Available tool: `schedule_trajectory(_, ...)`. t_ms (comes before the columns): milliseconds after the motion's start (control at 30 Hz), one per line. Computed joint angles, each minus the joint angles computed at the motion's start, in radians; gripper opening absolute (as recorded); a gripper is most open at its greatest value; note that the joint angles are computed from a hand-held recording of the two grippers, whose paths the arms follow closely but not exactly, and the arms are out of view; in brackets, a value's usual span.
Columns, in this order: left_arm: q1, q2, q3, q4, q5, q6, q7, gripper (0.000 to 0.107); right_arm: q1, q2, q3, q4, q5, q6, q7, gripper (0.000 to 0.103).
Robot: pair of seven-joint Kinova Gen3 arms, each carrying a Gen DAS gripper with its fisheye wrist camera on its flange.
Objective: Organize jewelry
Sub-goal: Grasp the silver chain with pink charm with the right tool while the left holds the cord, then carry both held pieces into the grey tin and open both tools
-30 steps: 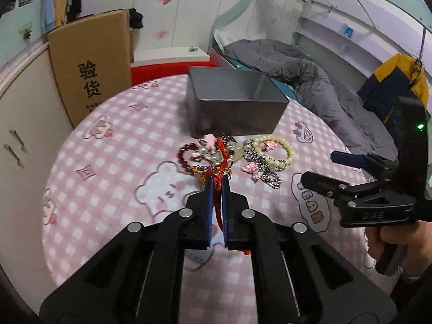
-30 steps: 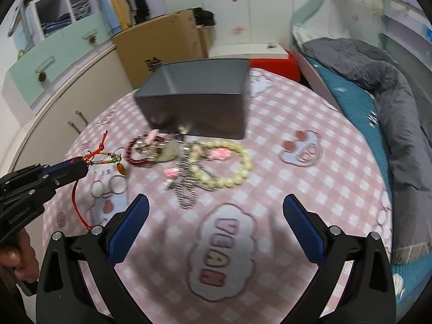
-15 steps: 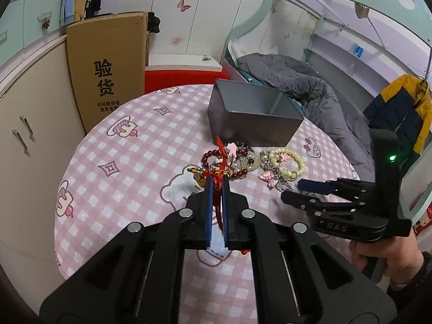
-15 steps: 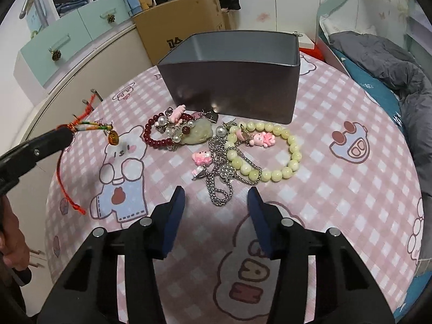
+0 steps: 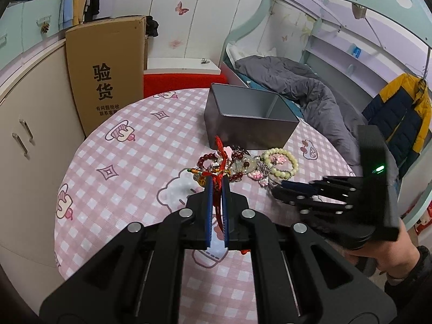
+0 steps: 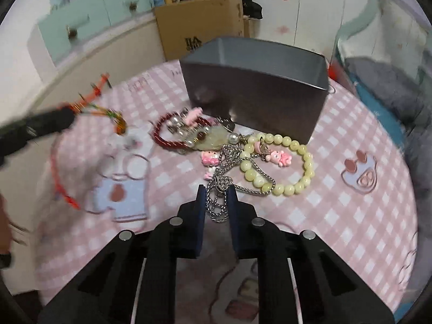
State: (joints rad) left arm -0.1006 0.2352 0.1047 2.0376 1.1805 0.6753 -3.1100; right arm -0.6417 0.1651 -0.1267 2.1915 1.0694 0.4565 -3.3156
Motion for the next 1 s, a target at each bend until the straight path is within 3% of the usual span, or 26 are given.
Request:
schedule_trajectory(167,-0.009,-0.007,-0.005,-0.003,0.01,0.028,-0.001,0.006,0.043,-0.133,-0.019,0.072,0.071,-0.068,-0.104,0.014)
schedule_trajectory(400,-0.016,-0.033,-0.019,-0.012,0.053,0.064,-0.03,0.006,0.152,-0.285,-0.069,0.079,0.042,-0.137,-0.04,0.014)
schedule_trajectory(733,0.003,-0.078,-0.035,-0.076,0.125,0.108,-0.066,0.006,0.234,-0.424,-0.091,-0.003,-0.056,-0.163,0.202,0.014)
schedule_trajectory(933,0.025,-0.062,-0.024,-0.158,0.152,0.147,-0.06,0.006,0.323,-0.435,-0.131,-0.073,-0.053,-0.152,0.296,0.014)
schedule_trajectory(1000,0.036,-0.05,-0.016,-0.185,0.159,0.148,-0.056,0.006,0.346,-0.424,-0.113,-0.093,-0.073,-0.179,0.337,0.014)
